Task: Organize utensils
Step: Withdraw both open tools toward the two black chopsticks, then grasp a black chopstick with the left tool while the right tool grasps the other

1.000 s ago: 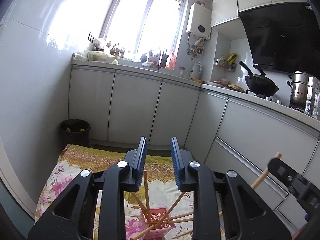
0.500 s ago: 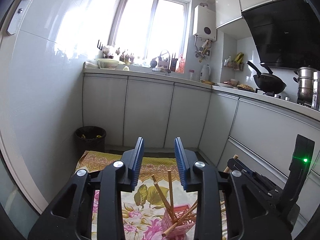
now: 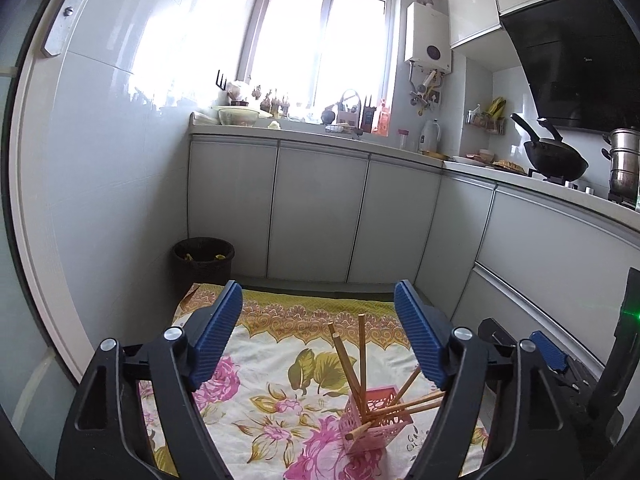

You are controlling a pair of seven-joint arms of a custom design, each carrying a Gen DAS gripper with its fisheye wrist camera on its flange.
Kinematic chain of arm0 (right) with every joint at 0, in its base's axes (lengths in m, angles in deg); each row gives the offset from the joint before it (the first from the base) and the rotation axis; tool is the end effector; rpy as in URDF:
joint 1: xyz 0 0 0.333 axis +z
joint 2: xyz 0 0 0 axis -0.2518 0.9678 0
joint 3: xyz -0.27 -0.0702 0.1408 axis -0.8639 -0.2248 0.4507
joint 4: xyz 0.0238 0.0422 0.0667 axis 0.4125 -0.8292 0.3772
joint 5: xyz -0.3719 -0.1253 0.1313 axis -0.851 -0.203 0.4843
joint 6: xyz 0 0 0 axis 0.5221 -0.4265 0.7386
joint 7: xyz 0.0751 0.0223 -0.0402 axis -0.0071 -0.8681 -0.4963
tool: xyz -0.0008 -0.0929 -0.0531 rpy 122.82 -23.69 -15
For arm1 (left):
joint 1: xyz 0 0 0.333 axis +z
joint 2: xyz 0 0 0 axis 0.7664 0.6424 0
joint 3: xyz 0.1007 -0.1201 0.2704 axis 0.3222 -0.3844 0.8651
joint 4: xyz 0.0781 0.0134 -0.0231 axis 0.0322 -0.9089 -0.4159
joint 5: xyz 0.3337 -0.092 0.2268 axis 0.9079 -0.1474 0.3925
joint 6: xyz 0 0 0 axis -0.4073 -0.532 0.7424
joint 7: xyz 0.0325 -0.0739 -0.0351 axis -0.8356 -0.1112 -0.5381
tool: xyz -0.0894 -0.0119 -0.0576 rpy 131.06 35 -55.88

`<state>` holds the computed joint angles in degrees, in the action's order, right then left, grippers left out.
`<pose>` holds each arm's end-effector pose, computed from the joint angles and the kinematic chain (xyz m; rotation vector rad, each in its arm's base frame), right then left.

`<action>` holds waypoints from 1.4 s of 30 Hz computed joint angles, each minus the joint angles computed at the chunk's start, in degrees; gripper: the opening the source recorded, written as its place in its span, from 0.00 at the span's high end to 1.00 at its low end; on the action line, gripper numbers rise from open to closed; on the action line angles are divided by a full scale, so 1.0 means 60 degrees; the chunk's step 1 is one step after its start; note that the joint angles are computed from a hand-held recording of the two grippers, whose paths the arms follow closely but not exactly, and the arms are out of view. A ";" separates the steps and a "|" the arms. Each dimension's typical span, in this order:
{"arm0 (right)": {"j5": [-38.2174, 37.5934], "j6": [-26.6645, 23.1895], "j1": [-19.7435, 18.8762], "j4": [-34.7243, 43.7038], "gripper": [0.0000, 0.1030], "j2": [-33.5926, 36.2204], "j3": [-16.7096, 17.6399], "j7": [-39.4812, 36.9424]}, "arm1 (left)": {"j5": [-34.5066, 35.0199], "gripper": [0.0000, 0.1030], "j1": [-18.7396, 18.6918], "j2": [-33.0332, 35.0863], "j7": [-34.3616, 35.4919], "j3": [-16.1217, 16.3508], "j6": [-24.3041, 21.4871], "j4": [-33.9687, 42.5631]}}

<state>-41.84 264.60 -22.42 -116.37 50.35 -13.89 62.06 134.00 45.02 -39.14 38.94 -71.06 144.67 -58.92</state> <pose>0.5512 0.0578 0.6704 -1.1735 1.5867 -0.8131 0.5243 -0.2494 0.7028 -1.4771 1.4126 -1.1841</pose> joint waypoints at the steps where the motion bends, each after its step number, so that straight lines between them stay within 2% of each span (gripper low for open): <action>1: -0.0049 -0.0003 -0.0061 -0.0153 0.08 -0.0183 0.0033 0.0063 | 0.0001 0.20 -0.0004 -0.0115 -0.0021 0.0000 -0.0024 -0.0082; 5: 0.0134 -0.0232 -0.0112 -0.0797 0.07 -0.0995 0.0021 -0.0065 | 0.0069 0.08 0.0121 -0.0860 -0.0394 -0.0096 -0.0001 -0.0743; 7: 0.0327 -0.0330 -0.0156 -0.1284 0.06 -0.1538 0.0014 -0.0138 | -0.0188 0.07 0.0145 -0.1202 -0.0239 -0.0124 0.0009 -0.1087; 9: 0.0568 -0.0560 -0.0270 -0.1711 0.06 -0.2075 0.0053 -0.0187 | -0.0664 0.07 0.0052 -0.1558 0.0246 -0.0096 -0.0020 -0.1505; 13: 0.1357 -0.1509 0.0197 -0.2899 0.06 -0.3380 -0.0476 -0.0677 | -0.1980 0.07 -0.0421 -0.2107 0.1846 0.0072 -0.0361 -0.2343; 16: 0.2030 -0.2680 0.0684 -0.3750 0.06 -0.4350 -0.1050 -0.1150 | -0.3526 0.07 -0.1242 -0.2199 0.3768 0.0480 -0.0920 -0.2789; 18: 0.2514 -0.3722 0.0962 -0.4228 0.06 -0.4990 -0.1443 -0.1426 | -0.5096 0.07 -0.2205 -0.1910 0.5930 0.1019 -0.1771 -0.2709; 21: 0.3319 -0.5267 0.1333 -0.4763 0.06 -0.5774 -0.2043 -0.1801 | -0.7264 0.07 -0.3383 -0.1063 0.9617 0.1531 -0.4022 -0.1964; 24: 0.4179 -0.6713 0.1465 -0.5070 0.07 -0.6206 -0.2563 -0.2025 | -0.7901 0.07 -0.3616 -0.0366 1.1813 0.1255 -0.5561 -0.1476; 27: 0.4972 -0.7505 0.1242 -0.5491 0.07 -0.6634 -0.2863 -0.1871 | -0.8770 0.16 -0.3631 0.0380 1.3399 0.0954 -0.6916 -0.0782; 29: 0.5243 -0.7859 0.1023 -0.5680 0.06 -0.6810 -0.2953 -0.1874 | -0.8862 0.35 -0.3514 0.1034 1.3768 0.0644 -0.7692 -0.0158; 31: 0.5374 -0.8143 0.0809 -0.5811 0.07 -0.6934 -0.2956 -0.1890 | -0.8792 0.49 -0.3381 0.1703 1.3928 0.0321 -0.8336 0.0486; 34: 0.5552 -0.8451 0.0635 -0.5887 0.07 -0.6948 -0.2994 -0.1998 | -0.8322 0.63 -0.3266 0.2639 1.4056 -0.0164 -0.9244 0.1356; 38: 0.5876 -0.8721 0.0575 -0.5806 0.07 -0.6772 -0.3105 -0.2218 | -0.7887 0.73 -0.3244 0.3374 1.4159 -0.0443 -0.9978 0.1983; 42: 0.6066 -0.8772 0.0514 -0.5742 0.07 -0.6600 -0.3070 -0.2340 | -0.7874 0.73 -0.3196 0.3601 1.4202 -0.0522 -1.0065 0.2159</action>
<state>-5.44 211.97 -19.34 -150.82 10.75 -32.31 48.02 86.75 25.85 -17.53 124.15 -74.20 84.28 -45.97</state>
